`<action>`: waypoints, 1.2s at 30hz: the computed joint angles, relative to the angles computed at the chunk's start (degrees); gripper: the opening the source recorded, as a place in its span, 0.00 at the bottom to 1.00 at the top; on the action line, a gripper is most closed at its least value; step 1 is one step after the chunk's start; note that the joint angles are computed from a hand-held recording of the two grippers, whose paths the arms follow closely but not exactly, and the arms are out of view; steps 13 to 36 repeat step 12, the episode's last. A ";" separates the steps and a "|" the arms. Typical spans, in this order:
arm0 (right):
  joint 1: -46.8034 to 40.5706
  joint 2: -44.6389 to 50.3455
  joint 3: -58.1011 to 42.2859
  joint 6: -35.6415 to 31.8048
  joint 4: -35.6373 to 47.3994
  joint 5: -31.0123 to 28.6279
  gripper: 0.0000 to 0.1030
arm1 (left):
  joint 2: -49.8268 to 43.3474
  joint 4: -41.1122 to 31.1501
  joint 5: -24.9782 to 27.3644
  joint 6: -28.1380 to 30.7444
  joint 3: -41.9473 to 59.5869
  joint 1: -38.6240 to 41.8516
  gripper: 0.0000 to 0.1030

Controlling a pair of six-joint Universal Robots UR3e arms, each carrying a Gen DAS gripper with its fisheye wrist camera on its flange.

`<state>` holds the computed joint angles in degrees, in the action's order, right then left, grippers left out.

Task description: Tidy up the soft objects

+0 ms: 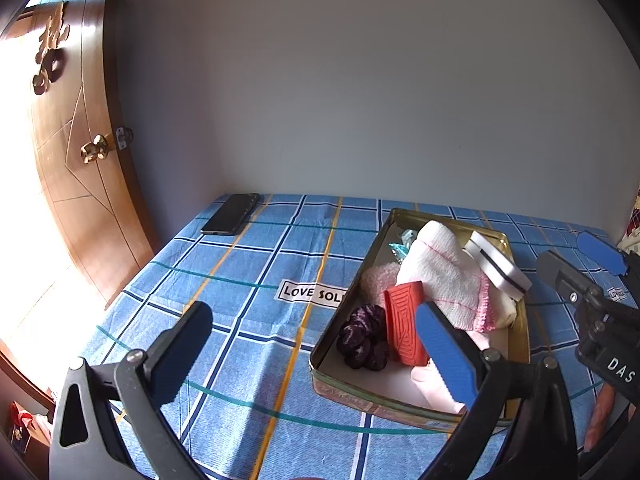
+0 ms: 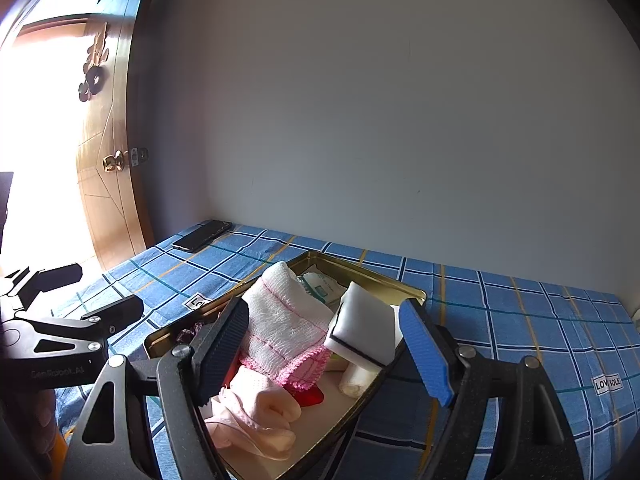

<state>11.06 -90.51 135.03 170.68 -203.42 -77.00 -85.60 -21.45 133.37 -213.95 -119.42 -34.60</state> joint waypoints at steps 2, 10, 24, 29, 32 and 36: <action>0.06 0.08 0.11 -0.04 -0.15 -0.09 0.77 | -0.21 0.96 -0.59 0.59 -0.41 0.31 1.00; -0.06 0.30 0.71 -0.06 -0.57 0.35 0.77 | -1.64 2.55 0.50 0.41 -0.64 -1.04 1.00; -0.21 0.18 1.09 -0.03 -0.79 0.57 0.77 | -1.93 2.69 0.75 0.61 -0.39 -1.48 1.00; -0.21 0.18 1.09 -0.03 -0.79 0.57 0.77 | -1.93 2.69 0.75 0.61 -0.39 -1.48 1.00; -0.21 0.18 1.09 -0.03 -0.79 0.57 0.77 | -1.93 2.69 0.75 0.61 -0.39 -1.48 1.00; -0.21 0.18 1.09 -0.03 -0.79 0.57 0.77 | -1.93 2.69 0.75 0.61 -0.39 -1.48 1.00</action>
